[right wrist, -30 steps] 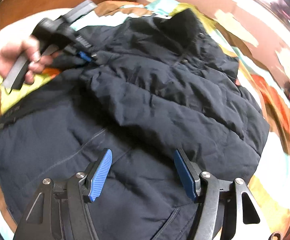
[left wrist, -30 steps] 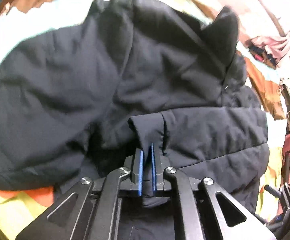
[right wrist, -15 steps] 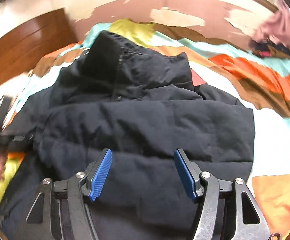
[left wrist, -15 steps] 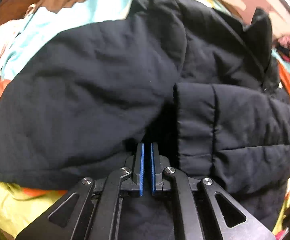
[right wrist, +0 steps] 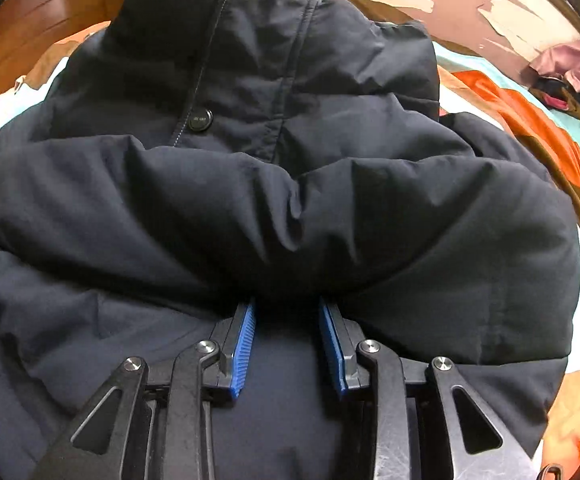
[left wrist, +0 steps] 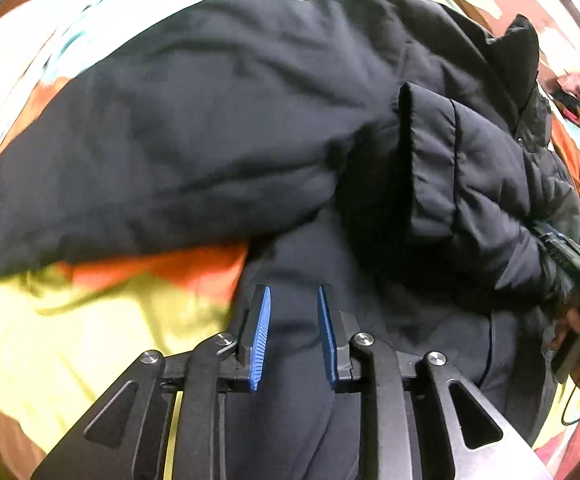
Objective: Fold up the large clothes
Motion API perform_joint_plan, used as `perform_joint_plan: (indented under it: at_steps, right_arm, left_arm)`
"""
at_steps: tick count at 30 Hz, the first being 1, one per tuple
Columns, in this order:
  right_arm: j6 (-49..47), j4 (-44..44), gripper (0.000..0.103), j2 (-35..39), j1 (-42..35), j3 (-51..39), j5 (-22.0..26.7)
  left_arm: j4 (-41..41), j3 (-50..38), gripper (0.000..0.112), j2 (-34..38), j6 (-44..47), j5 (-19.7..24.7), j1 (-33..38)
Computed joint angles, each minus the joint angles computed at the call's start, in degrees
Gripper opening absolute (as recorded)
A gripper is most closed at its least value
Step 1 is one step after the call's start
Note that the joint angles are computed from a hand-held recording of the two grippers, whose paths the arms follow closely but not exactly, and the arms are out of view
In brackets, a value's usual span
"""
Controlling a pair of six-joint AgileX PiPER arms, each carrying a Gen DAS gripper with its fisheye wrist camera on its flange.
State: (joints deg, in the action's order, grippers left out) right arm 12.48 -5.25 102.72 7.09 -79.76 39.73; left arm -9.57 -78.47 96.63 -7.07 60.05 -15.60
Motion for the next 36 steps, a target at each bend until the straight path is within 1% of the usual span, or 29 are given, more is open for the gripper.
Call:
perform_joint_plan:
  at_steps: [2, 3, 5, 7, 8, 10, 12, 14, 16, 19, 20, 23, 24, 27, 32, 35, 36]
  right_arm:
    - [-1.84, 4.69, 0.031, -3.87, -0.80, 2.08, -1.16]
    - [-2.41, 6.43, 0.035, -6.89, -0.70, 4.01, -1.58]
    - [-2.49, 8.57, 0.054, -11.36, -0.01, 7.20, -2.05]
    - [-3.21, 11.39, 0.063, -15.62, 0.93, 10.29, -1.44]
    - [-3.04, 11.80, 0.066, -16.87, 1.48, 11.11, -0.86]
    - [-1.90, 11.97, 0.067, -19.34, 3.37, 12.75, 0.67]
    - [-0.02, 10.72, 0.067, -20.34, 5.66, 13.09, 2.00]
    - [2.02, 9.13, 0.067, -19.00, 8.63, 10.82, 2.98]
    - [2.62, 7.80, 0.067, -17.72, 11.76, 8.96, 3.31]
    - [1.90, 7.84, 0.067, -13.85, 14.19, 4.17, 3.80]
    - [1.44, 8.11, 0.067, -11.47, 14.72, 1.13, 4.15]
    - [1.85, 7.79, 0.067, -5.82, 16.92, -7.17, 5.50]
    - [1.70, 7.68, 0.067, -3.81, 17.61, -10.27, 6.12]
    - [1.14, 6.90, 0.067, 2.00, 19.55, -19.11, 8.15]
    - [-0.65, 5.58, 0.067, 12.87, 21.74, -36.36, 14.03]
    - [-1.56, 5.17, 0.067, 18.92, 22.34, -46.56, 17.78]
    - [-2.33, 5.03, 0.067, 21.71, 22.58, -51.17, 19.59]
  left_arm:
    - [-0.40, 3.61, 0.027, -2.67, 0.18, -0.78, 1.90]
    - [-0.44, 5.01, 0.029, -3.99, 0.17, -0.97, 2.70]
    - [-0.57, 6.84, 0.038, -5.96, 0.27, -1.05, 5.31]
    - [-1.20, 7.97, 0.042, -7.02, 0.83, -0.97, 9.30]
    - [-2.40, 9.85, 0.043, -8.73, 2.05, -1.03, 12.05]
    - [-5.52, 10.51, 0.043, -8.83, 4.95, -0.84, 17.95]
    - [-6.63, 9.30, 0.043, -7.97, 6.45, -0.17, 22.61]
    - [-6.40, 6.15, 0.043, -6.28, 6.48, 1.03, 26.54]
    - [-6.46, 1.44, 0.043, -3.11, 6.05, 2.11, 30.83]
    - [-10.74, -1.65, 0.043, 1.11, 7.42, 1.58, 38.60]
    - [-12.39, -2.47, 0.043, 2.28, 8.23, 2.03, 40.95]
    - [-19.36, -5.95, 0.043, 7.95, 9.40, 6.09, 48.29]
    - [-19.61, -8.86, 0.043, 8.98, 9.71, 8.79, 50.86]
    - [-20.91, -10.05, 0.043, 11.54, 10.36, 9.15, 52.32]
    - [-22.98, -14.03, 0.043, 15.69, 7.52, 6.77, 50.93]
    - [-25.11, -16.20, 0.043, 17.61, 5.57, 6.18, 50.45]
    - [-24.97, -16.14, 0.043, 17.70, 4.92, 6.24, 50.34]
